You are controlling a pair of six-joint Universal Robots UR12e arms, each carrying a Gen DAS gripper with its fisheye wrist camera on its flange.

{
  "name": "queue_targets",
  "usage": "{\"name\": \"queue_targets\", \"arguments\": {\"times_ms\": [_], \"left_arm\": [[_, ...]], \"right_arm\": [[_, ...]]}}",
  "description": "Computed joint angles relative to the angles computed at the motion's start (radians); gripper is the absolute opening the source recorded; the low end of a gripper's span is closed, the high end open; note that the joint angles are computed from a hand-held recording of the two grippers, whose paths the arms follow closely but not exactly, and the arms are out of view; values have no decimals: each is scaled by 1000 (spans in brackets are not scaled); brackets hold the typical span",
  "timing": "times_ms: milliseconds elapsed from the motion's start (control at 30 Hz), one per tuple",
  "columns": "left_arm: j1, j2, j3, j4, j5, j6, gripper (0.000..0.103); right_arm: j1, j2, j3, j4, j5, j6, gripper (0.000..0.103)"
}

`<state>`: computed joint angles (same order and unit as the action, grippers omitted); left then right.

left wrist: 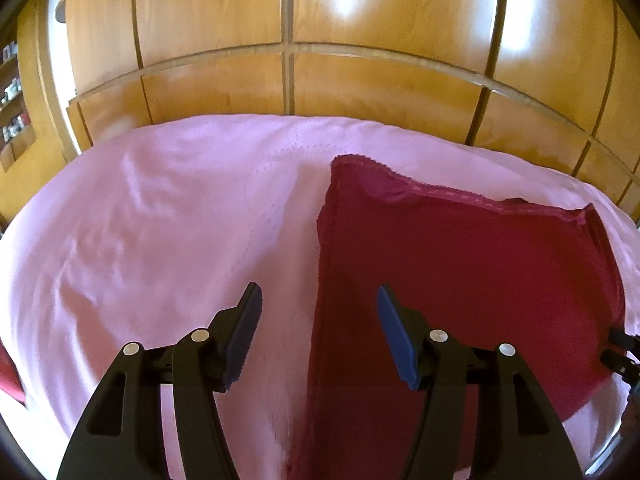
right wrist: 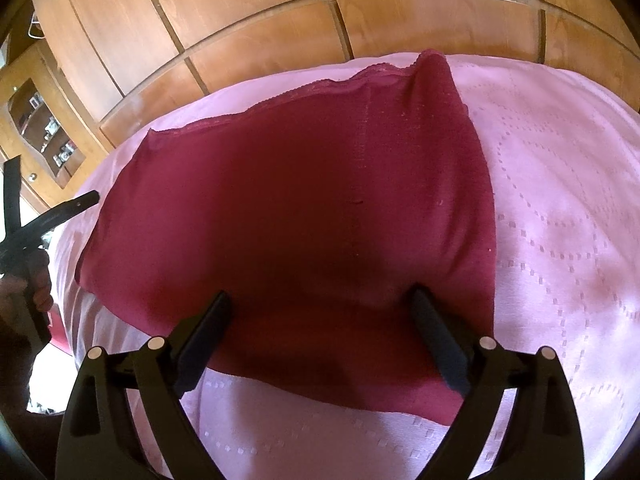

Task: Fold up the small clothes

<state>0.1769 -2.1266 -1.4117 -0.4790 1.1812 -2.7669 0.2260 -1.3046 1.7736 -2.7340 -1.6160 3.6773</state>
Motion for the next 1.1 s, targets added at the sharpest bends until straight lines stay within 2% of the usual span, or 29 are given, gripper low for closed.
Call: {"name": "queue_targets", "arguments": {"times_ms": [133, 200, 267, 367, 400, 467, 533, 600, 700, 733, 833, 933, 1000, 1067, 1100], "left_arm": [[-14, -31, 37, -48, 67, -2, 59], [-17, -47, 60, -100, 83, -9, 60], [-13, -50, 64, -111, 74, -36, 60], [-10, -32, 39, -55, 78, -81, 60], [-7, -26, 28, -33, 71, -94, 60], [5, -5, -2, 12, 15, -123, 60], [19, 19, -36, 31, -70, -130, 60], [22, 34, -56, 28, -110, -105, 60], [17, 52, -77, -7, -158, -36, 60], [13, 56, -83, -24, -159, -8, 60], [-7, 59, -87, -51, -110, 54, 60], [-17, 54, -87, -74, -74, 79, 60], [-19, 55, -94, -80, -66, 86, 60], [-21, 59, -106, -67, -59, 90, 60], [-21, 59, -108, -64, -58, 92, 60]], "right_arm": [[-4, -5, -5, 22, 20, -6, 92], [-20, -19, -10, 37, 80, -3, 92], [-36, -38, 8, -24, 111, 6, 90], [-59, -63, 35, -90, 67, 69, 90], [-75, -69, 47, -101, 63, 104, 90], [-100, -68, 60, -103, 66, 150, 90], [-128, -57, 69, -106, 108, 195, 89], [-150, -36, 70, -117, 167, 228, 85], [-159, -14, 69, -147, 201, 251, 81], [-158, -12, 69, -155, 206, 250, 75], [-159, -18, 79, -171, 248, 239, 65], [-156, -23, 82, -157, 287, 206, 65], [-146, -23, 76, -137, 286, 186, 64], [-140, -21, 67, -112, 274, 176, 48], [-137, -19, 57, -98, 278, 172, 44]]}}
